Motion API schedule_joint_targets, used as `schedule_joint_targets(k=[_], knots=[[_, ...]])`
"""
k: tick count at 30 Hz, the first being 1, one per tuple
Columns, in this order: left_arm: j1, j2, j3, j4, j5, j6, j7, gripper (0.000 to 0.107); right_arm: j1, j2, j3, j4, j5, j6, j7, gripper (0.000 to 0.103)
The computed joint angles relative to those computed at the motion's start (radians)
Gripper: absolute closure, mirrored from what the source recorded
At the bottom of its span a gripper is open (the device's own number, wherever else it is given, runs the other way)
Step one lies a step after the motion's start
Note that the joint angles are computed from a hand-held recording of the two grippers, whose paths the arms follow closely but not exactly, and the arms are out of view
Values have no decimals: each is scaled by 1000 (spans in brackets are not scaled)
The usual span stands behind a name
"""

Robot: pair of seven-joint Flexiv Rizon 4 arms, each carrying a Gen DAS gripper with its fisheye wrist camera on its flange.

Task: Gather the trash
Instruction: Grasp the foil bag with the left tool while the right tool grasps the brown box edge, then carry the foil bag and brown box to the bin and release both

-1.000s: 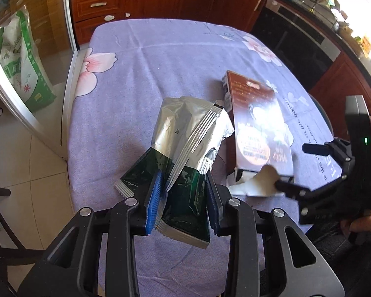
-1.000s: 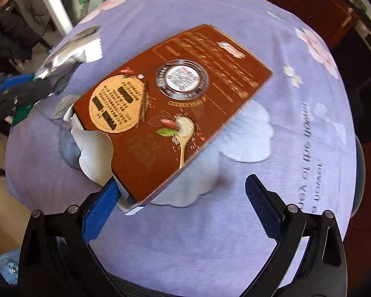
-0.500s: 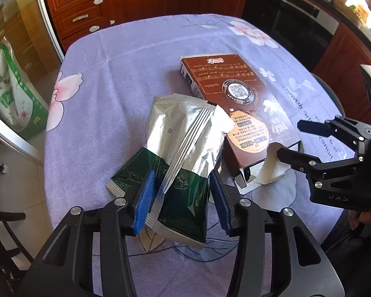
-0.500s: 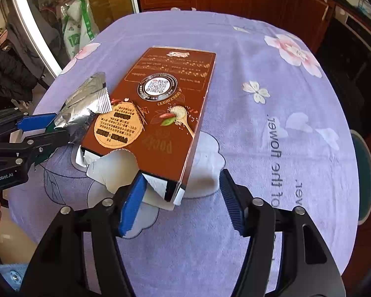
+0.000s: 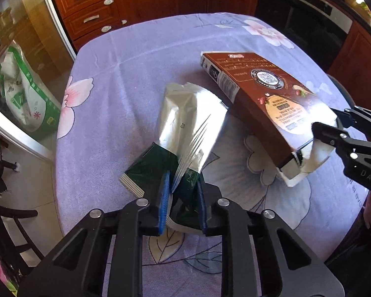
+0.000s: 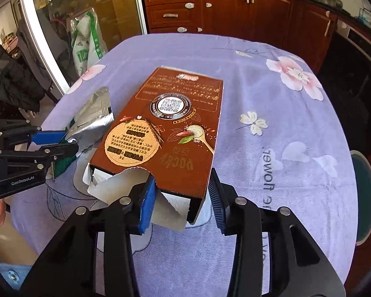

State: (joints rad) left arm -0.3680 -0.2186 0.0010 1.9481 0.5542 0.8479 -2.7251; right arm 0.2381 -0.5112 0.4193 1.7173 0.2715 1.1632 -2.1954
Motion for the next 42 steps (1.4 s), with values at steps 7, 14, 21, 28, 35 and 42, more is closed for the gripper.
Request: schedule_joint_targets(k=[7,14,21,28,35,42], knots=[[-19,-12,-9,-98,37,-56,-49,93,-65,35,8,-80,92,-78,-14,100],[-37,-56,-10,-179,26,-24,-35,93,-92,65,-24,-105,160,-75,-58,100],[-69,-122,-1,-299,21,-25,28,92,-126,71,-70,-167,197,-83,-49,100],[-94,-226,8,-458,-29,7,155,92,-164,52,-129,-225,169,-56,8,100],[-126,-408,6,-734,-135,-7,364,92,-232,0,-192,-291,96,-55,107,100],[-159,-679,3,-1160,-279,-135,585,92,-305,-117,-228,-422,27,-192,228,100]])
